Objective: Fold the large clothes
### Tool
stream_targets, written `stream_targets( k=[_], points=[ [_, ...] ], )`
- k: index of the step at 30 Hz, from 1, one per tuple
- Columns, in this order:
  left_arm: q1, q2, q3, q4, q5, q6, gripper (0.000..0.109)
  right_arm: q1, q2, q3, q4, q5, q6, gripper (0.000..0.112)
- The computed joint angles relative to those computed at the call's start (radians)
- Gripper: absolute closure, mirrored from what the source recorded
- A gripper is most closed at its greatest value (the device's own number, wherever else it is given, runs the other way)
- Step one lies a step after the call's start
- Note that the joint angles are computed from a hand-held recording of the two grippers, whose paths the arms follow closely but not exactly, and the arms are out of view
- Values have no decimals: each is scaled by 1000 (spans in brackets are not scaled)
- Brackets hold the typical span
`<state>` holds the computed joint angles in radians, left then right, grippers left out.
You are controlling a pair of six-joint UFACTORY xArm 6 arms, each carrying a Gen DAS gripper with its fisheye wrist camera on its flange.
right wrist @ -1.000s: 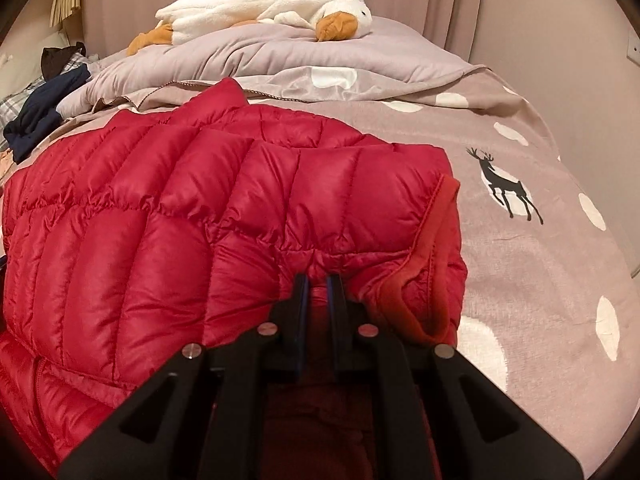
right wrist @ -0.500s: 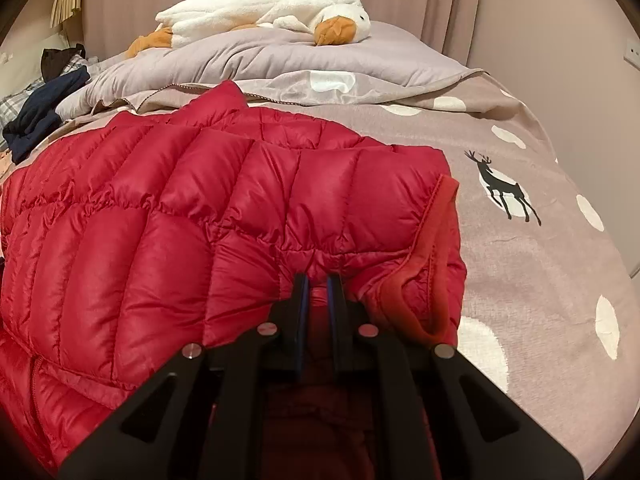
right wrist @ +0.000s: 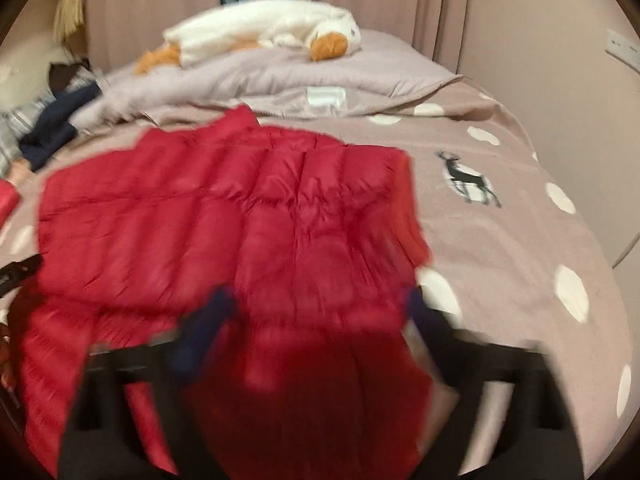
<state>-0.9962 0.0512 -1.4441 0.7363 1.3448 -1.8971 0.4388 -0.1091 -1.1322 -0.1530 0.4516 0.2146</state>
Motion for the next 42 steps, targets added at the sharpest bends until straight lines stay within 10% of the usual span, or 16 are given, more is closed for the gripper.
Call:
stream_targets(
  k=[7,12,20,26,36,42],
  points=[
    [-242,74,-194,97,450,-78,8,-52,-334,275,-79,13,92,10],
    [-342,159,-317,120,609,-36,7,-82,-510,440,-16,17,124,10],
    [-443,75,-129,8,513,-374,7,-104,-762,676,150,23,145,10],
    [-508,-58,135,156,177,-740,7,-89,-934,863,530,-47,119,9],
    [-462,-2,126,224,40,-763,7,75,-900,880,286,-131,362,9],
    [-457,-4,165,326,-63,-846,7,76,-904,901,459,-167,249,9]
  ],
)
